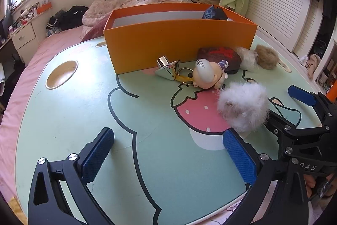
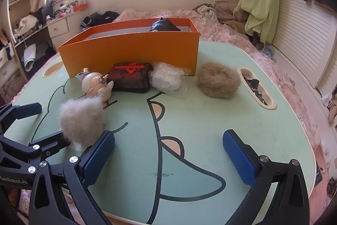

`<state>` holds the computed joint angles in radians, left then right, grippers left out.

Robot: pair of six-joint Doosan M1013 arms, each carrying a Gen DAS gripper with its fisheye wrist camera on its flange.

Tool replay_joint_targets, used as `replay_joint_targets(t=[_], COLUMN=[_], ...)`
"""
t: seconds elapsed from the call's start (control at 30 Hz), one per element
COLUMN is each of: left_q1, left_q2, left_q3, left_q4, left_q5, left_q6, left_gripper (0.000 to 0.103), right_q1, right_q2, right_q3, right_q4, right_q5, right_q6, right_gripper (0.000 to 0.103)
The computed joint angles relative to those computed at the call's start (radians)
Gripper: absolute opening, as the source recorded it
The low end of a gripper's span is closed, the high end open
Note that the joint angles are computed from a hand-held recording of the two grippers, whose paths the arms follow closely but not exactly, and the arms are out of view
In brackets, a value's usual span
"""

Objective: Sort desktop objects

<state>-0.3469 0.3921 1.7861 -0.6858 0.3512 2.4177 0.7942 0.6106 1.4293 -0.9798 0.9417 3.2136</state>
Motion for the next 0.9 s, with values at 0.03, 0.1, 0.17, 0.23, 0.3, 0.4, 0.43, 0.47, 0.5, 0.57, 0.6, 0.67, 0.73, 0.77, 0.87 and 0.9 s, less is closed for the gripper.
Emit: replay_joint_targets(t=[0.03, 0.1, 0.17, 0.23, 0.3, 0.4, 0.43, 0.47, 0.5, 0.57, 0.6, 0.67, 0.73, 0.77, 0.87, 0.9], left_q1=[0.001, 0.001, 0.000, 0.000, 0.000, -0.001, -0.001, -0.001, -0.001, -0.001, -0.001, -0.001, -0.001, -0.001, -0.001, -0.001], left_q2=[-0.001, 0.000, 0.003, 0.002, 0.003, 0.003, 0.003, 0.003, 0.003, 0.003, 0.003, 0.003, 0.003, 0.003, 0.003, 0.003], left_q3=[0.003, 0.003, -0.003, -0.001, -0.002, -0.004, -0.004, -0.004, -0.004, -0.004, -0.004, -0.004, -0.005, -0.005, -0.005, -0.004], left_q4=[-0.005, -0.008, -0.005, -0.005, -0.003, 0.000, 0.001, 0.001, 0.001, 0.001, 0.001, 0.001, 0.002, 0.002, 0.002, 0.001], left_q5=[-0.001, -0.002, 0.001, 0.000, 0.001, 0.001, 0.001, 0.001, 0.001, 0.001, 0.002, 0.002, 0.002, 0.002, 0.002, 0.001], left_q6=[0.007, 0.009, 0.006, 0.006, 0.004, 0.000, 0.000, 0.000, 0.000, 0.000, -0.001, -0.001, -0.001, -0.001, -0.002, -0.001], left_gripper=[0.103, 0.103, 0.103, 0.103, 0.103, 0.103, 0.103, 0.103, 0.103, 0.103, 0.103, 0.103, 0.103, 0.103, 0.103, 0.103], right_q1=[0.000, 0.000, 0.001, 0.001, 0.000, 0.000, 0.000, 0.000, 0.000, 0.000, 0.000, 0.000, 0.000, 0.000, 0.000, 0.000], right_q2=[0.000, 0.000, 0.001, 0.001, 0.000, 0.000, 0.000, 0.000, 0.000, 0.000, 0.000, 0.000, 0.000, 0.000, 0.000, 0.001], right_q3=[0.001, 0.002, -0.001, -0.001, 0.000, 0.001, 0.001, 0.001, 0.000, 0.000, 0.000, 0.000, 0.000, 0.000, 0.000, -0.001], right_q4=[-0.003, -0.005, -0.005, -0.005, -0.006, -0.007, -0.007, -0.007, -0.006, -0.006, -0.006, -0.006, -0.006, -0.006, -0.006, -0.006], right_q5=[-0.001, -0.003, -0.002, -0.002, -0.006, -0.006, -0.006, -0.006, -0.006, -0.006, -0.006, -0.005, -0.005, -0.005, -0.005, -0.005], right_q6=[0.002, 0.003, 0.000, 0.000, -0.001, 0.000, 0.000, 0.000, -0.001, -0.001, -0.001, -0.001, -0.001, -0.001, -0.001, -0.001], right_gripper=[0.103, 0.103, 0.103, 0.103, 0.103, 0.103, 0.103, 0.103, 0.103, 0.103, 0.103, 0.103, 0.103, 0.103, 0.103, 0.103])
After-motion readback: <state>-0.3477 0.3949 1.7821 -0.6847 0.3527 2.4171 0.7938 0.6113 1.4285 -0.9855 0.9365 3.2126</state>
